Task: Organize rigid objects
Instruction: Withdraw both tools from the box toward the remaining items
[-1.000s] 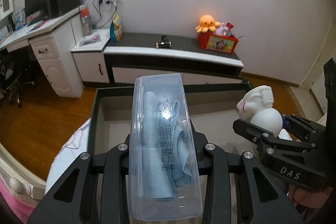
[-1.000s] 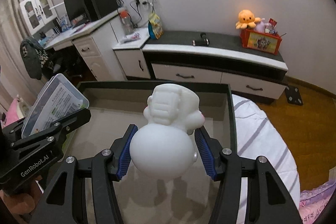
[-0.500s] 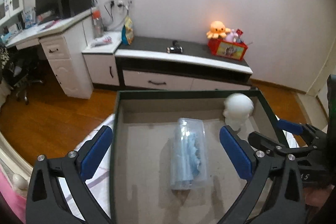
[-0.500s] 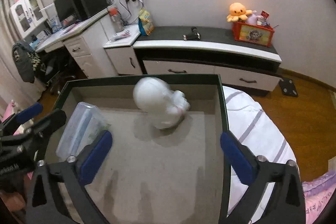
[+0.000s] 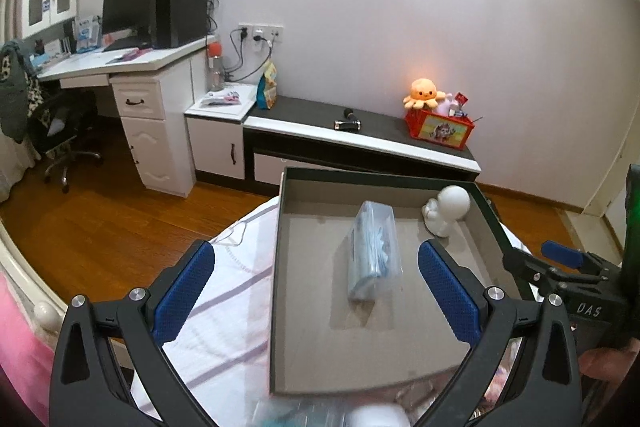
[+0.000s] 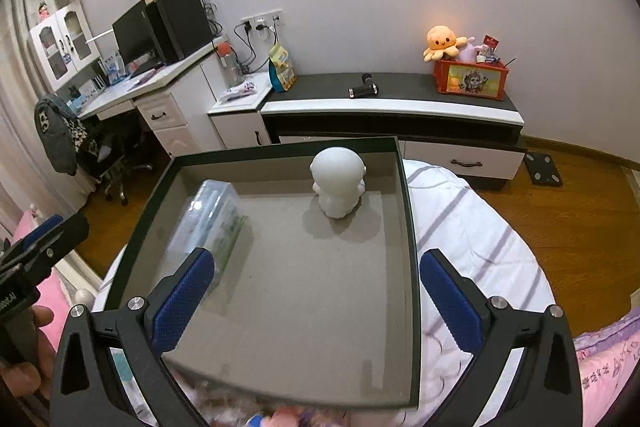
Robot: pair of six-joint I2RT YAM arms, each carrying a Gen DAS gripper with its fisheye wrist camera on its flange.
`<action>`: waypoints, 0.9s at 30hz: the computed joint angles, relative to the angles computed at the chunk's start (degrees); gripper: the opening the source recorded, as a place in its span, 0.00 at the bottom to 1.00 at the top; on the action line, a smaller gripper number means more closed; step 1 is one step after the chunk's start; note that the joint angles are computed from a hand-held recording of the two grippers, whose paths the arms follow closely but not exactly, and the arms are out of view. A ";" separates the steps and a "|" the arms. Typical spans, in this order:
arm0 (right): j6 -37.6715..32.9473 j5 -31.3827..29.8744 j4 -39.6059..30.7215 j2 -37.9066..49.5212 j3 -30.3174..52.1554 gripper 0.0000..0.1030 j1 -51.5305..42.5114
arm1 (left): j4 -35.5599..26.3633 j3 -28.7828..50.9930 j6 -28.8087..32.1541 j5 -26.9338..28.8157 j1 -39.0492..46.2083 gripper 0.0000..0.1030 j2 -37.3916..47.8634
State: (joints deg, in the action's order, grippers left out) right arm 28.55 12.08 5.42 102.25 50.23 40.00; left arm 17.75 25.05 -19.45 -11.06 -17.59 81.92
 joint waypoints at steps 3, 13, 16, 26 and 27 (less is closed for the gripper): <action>0.91 1.37 1.31 -3.37 -3.46 1.00 1.70 | -1.15 -3.94 -1.18 -1.74 -1.75 1.00 -6.06; 6.53 10.74 1.74 -16.85 -14.63 1.00 11.50 | -14.75 -13.79 -5.99 -13.34 -13.02 1.00 -29.78; 8.61 13.17 0.57 -19.81 -16.90 1.00 14.29 | -20.01 -15.38 -8.74 -15.46 -16.33 1.00 -35.69; 18.89 22.30 -3.42 -25.96 -24.13 1.00 24.94 | -42.39 -19.67 -26.09 -28.62 -35.56 1.00 -53.78; 20.00 22.70 -3.70 -25.97 -24.64 1.00 25.92 | -43.85 -19.56 -28.56 -30.04 -37.99 1.00 -53.51</action>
State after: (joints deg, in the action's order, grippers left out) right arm 48.56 34.79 1.72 76.28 25.58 65.92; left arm -26.10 5.49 -48.01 -41.09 -55.58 28.41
